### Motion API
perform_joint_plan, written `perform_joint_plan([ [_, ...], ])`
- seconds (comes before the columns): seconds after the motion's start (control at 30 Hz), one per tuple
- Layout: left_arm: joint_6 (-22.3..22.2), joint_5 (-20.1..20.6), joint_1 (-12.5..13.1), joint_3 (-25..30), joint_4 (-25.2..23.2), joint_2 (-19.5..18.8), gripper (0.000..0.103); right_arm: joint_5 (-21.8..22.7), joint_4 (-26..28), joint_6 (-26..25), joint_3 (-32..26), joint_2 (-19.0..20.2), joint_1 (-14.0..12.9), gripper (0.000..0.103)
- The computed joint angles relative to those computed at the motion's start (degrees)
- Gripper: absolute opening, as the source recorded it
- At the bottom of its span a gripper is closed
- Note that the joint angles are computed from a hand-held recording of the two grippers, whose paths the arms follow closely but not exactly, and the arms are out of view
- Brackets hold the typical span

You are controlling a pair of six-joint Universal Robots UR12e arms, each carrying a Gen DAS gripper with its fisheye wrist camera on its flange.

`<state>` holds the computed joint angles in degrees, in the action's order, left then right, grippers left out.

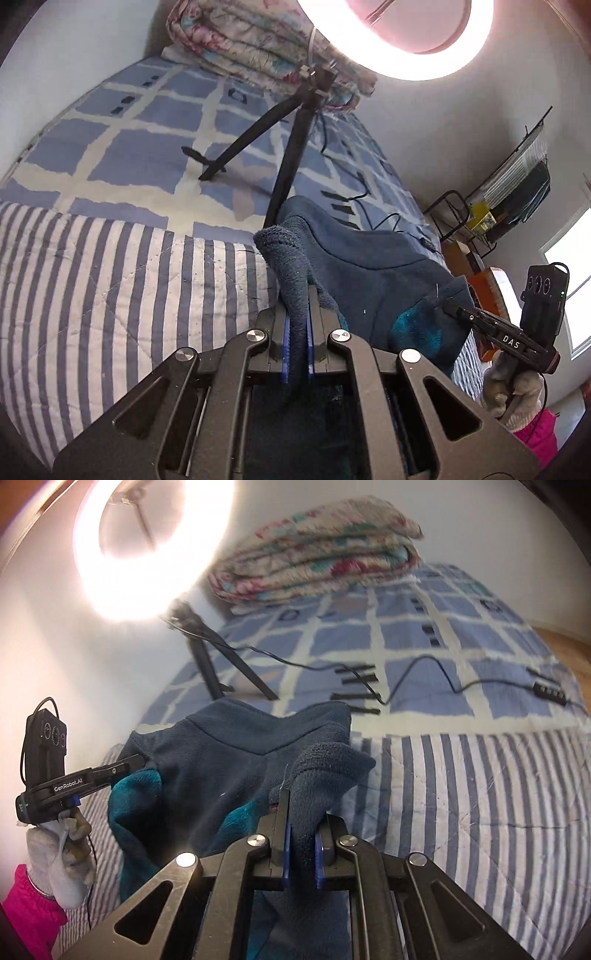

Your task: Fold large clothes

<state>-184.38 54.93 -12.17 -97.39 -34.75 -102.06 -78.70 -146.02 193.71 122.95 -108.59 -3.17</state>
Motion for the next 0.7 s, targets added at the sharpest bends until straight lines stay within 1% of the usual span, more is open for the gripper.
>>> perform_joint_plan([
  [0.13, -0.66, -1.49, 0.92, -2.22, 1.2, 3.22, 0.004, 0.75, 0.09, 0.19, 0.29, -2.83, 0.67, 0.007],
  [0.2, -0.61, -2.2, 1.38, -3.07, 0.98, 4.73, 0.004, 1.32, 0.57, -0.21, 0.42, -4.48, 1.13, 0.007],
  [0.3, 0.36, -2.47, 1.9, -4.98, 0.46, 7.7, 0.004, 1.1, 2.44, -0.89, 0.54, -7.18, 2.16, 0.007],
  [0.47, 0.94, -5.03, 3.19, -8.62, -1.33, 12.76, 0.004, -0.3, 6.04, -0.65, 1.13, -11.71, 4.47, 0.007],
  [0.5, 1.68, -5.27, 3.33, -9.39, -2.25, 14.03, 0.004, -0.37, 6.56, -0.6, 1.38, -12.52, 4.74, 0.007],
  [0.6, 3.7, -5.76, 3.59, -11.58, -4.42, 17.3, 0.004, -1.35, 8.5, 0.18, 2.21, -15.27, 6.89, 0.007],
  [0.7, 6.18, -5.02, 3.71, -14.29, -5.95, 20.82, 0.004, -2.19, 10.31, 0.86, 3.25, -17.59, 8.88, 0.007],
])
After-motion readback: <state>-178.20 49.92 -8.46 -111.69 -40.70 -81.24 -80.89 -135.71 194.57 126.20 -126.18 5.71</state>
